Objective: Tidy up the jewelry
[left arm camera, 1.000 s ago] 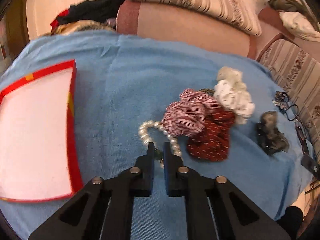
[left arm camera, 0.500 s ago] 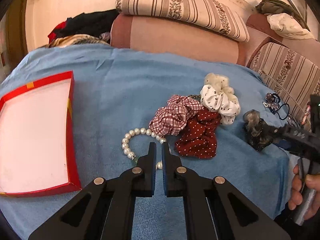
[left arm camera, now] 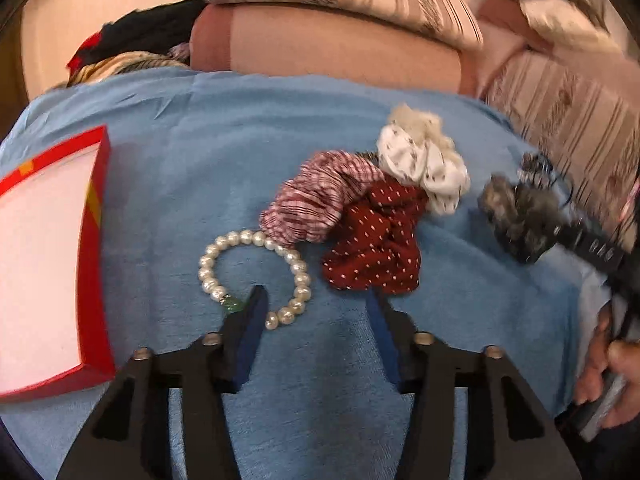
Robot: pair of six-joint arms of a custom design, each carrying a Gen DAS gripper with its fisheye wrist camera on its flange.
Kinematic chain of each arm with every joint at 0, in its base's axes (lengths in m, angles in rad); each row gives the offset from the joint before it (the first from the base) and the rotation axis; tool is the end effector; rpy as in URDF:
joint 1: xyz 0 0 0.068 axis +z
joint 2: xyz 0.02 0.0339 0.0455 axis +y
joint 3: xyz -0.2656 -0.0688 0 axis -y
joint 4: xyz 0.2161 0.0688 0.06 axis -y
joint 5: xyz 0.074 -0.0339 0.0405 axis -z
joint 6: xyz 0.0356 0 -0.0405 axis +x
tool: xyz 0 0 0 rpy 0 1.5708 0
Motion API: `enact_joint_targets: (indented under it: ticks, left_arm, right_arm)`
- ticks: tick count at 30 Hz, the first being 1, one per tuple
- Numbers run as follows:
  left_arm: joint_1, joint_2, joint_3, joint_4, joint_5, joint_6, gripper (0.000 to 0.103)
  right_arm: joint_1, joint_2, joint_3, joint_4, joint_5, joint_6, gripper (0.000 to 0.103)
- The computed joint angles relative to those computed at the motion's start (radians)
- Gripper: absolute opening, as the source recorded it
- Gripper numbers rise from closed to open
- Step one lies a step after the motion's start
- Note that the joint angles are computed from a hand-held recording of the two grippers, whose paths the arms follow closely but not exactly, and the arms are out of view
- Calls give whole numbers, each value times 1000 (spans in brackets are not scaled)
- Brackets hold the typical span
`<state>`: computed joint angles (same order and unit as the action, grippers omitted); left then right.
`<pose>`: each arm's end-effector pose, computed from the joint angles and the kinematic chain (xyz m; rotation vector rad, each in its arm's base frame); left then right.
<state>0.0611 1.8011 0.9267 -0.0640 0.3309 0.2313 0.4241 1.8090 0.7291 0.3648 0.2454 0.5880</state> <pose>0.3290 0.0085 0.1579 0.3425 2.4361 -0.2887 0.2947 0.1236 0.1381 0.3130 2.2514 0.2569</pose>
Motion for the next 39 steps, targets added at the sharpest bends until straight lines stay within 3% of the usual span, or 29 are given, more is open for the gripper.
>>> enact_joint_targets:
  ticks: [5,9,26,39]
  left_arm:
    - [-40,53,27,23,-81,11,27]
    - [-43,81,45,42,-110,-14,9]
    - [9,-169,-139,238,17,-76,9]
    - [60,-246,-143,208,50,-81,9]
  right_arm:
    - [-9,-2,-9,23,-23,0,13]
    - [-1,-9,-17,49,-24,-9,13]
    - [94,-112,-124,228,52,-93,13]
    - [182,-126,-114,222,91,-123,13]
